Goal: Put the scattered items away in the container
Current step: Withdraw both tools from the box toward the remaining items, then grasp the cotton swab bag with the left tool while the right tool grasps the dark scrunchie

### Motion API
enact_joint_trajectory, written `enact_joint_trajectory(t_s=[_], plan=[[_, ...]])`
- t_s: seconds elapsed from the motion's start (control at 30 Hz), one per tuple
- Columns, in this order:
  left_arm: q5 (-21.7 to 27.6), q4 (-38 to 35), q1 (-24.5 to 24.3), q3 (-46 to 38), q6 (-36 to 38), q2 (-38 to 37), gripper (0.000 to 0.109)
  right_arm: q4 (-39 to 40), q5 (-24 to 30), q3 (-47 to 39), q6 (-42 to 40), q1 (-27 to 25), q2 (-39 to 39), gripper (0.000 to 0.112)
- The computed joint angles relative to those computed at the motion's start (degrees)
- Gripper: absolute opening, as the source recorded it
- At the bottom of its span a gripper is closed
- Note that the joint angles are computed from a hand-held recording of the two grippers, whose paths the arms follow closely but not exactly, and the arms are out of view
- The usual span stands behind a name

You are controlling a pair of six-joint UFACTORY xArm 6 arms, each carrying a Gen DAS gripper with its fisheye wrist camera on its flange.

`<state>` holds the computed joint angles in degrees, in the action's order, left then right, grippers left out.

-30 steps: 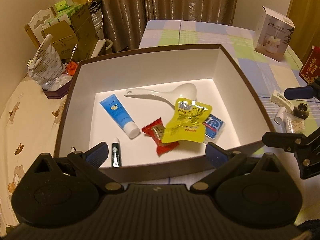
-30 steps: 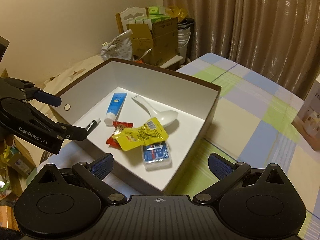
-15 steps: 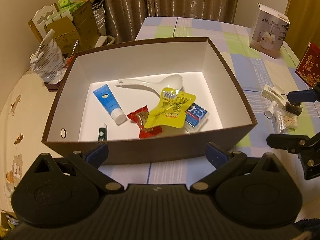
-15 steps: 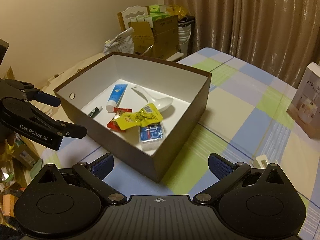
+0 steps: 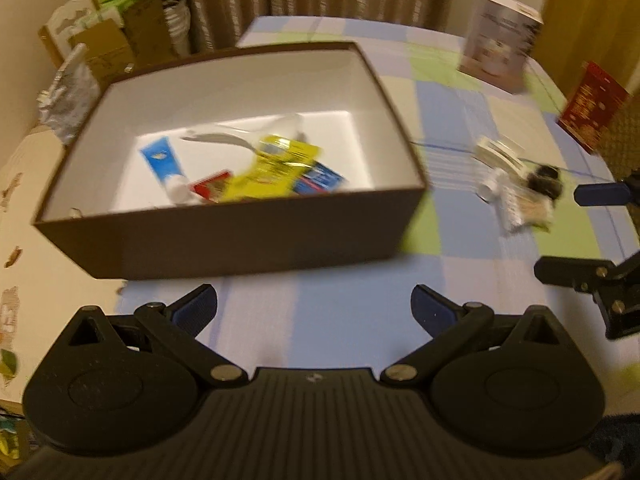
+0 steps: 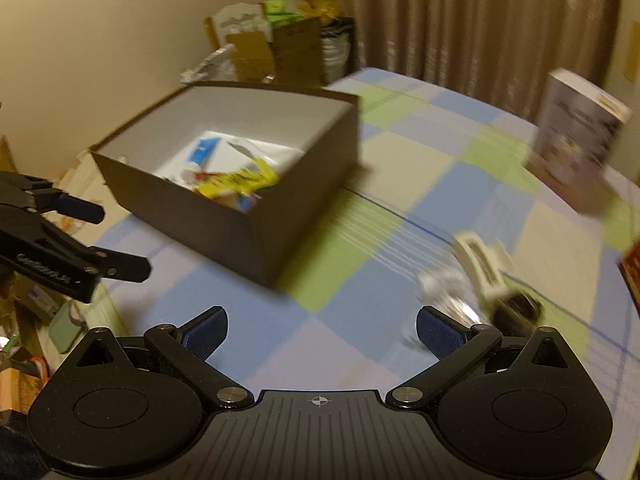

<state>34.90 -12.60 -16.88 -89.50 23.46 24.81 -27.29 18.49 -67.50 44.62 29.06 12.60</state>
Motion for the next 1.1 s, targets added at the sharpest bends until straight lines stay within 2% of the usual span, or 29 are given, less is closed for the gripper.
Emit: enact_joint_trajectory(t_s=[0.3,0.53,0.8,0.97,1.1], plan=[[1.35,-6.29,-4.96,1.48,6.72,-0.26,0.099,-3.41,2.61,15.05,11.0,-3.39,-12.0,0.103],[2.78,-8.54,-8.77,-1.54,11.52,2.4,0.098,-5.29,4.64,22.84,16.9,-6.09,-19.06,0.103],[3.21,-11.85,-12.45,-7.38,19.71,7.47,0.096,-3.55,5.18,28.38,18.33,-9.24,-23.26,0.103],[5.37,-17.03,-13.69,-13.81,29.22,12.18,0.096,-2.19,4.7,30.69,17.07,-12.08,-24.48,0.103],[7.01,-17.53,-14.58,-20.63,34.98,17.07,0.095,-1.77,4.87,31.75,16.78,-14.51,-24.93,0.103]])
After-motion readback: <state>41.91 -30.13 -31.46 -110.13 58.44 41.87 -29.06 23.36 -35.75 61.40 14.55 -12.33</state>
